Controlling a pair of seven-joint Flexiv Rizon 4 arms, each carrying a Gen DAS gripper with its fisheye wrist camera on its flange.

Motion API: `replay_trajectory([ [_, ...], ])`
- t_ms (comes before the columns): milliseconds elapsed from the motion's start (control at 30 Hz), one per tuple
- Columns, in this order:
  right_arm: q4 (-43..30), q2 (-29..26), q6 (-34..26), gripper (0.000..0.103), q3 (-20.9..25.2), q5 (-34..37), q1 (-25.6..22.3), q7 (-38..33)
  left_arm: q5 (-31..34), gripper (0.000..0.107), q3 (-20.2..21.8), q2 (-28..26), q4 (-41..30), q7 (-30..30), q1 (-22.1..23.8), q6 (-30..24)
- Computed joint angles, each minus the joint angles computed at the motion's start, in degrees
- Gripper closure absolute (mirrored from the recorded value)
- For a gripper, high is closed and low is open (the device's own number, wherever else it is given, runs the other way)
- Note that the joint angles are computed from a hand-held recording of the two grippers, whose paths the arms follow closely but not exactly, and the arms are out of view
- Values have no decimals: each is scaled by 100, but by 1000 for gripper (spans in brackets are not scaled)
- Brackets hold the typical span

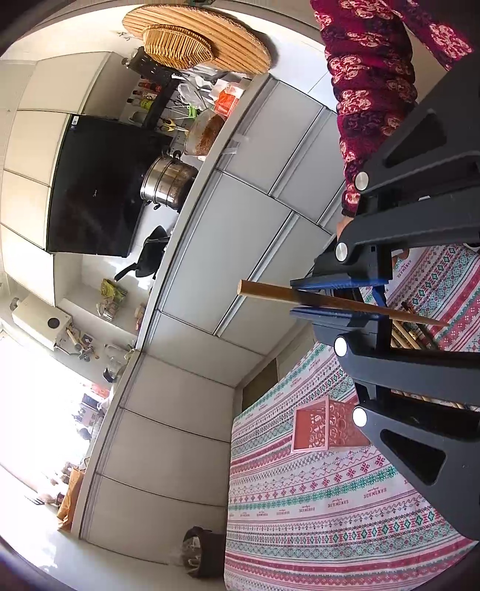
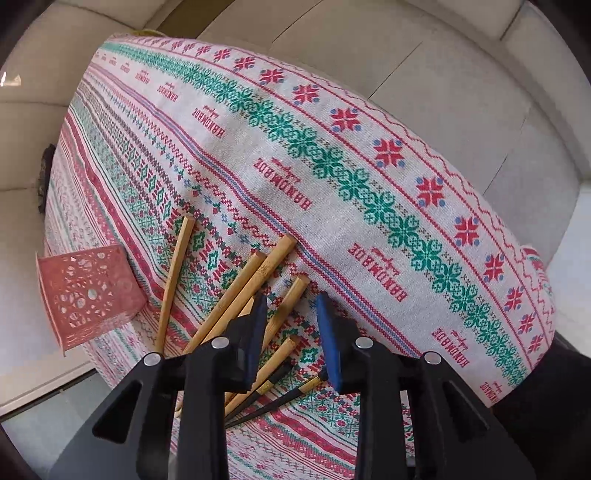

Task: Organize utensils
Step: 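Lift the chopstick with the left tool while the right tool grasps another bamboo chopstick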

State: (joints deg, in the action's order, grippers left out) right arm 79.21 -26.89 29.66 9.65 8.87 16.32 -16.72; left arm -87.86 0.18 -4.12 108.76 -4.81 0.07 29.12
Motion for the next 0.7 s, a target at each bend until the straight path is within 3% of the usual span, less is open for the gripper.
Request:
replay_trajectory([
  [167, -1641, -787, -2110, 73, -141, -620, 332, -114, -141, 98, 20, 43, -5, 63, 17, -57],
  [233, -1884, -944, -2408, 78, -268, -1117, 632, -262, -169, 98, 24, 43, -8, 67, 17, -52],
  [333, -1074, -549, -1440, 84, -340, -1323, 733, 0, -211, 98, 32, 59, 8, 102, 12, -16],
  [533, 1109, 464, 2016, 95, -106, -688, 326, 373, -324, 98, 32, 74, 31, 68, -10, 124],
  [700, 2319, 1134, 3811, 95, 74, -437, 134, 455, -286, 98, 8, 142, 81, 48, -96, 413],
])
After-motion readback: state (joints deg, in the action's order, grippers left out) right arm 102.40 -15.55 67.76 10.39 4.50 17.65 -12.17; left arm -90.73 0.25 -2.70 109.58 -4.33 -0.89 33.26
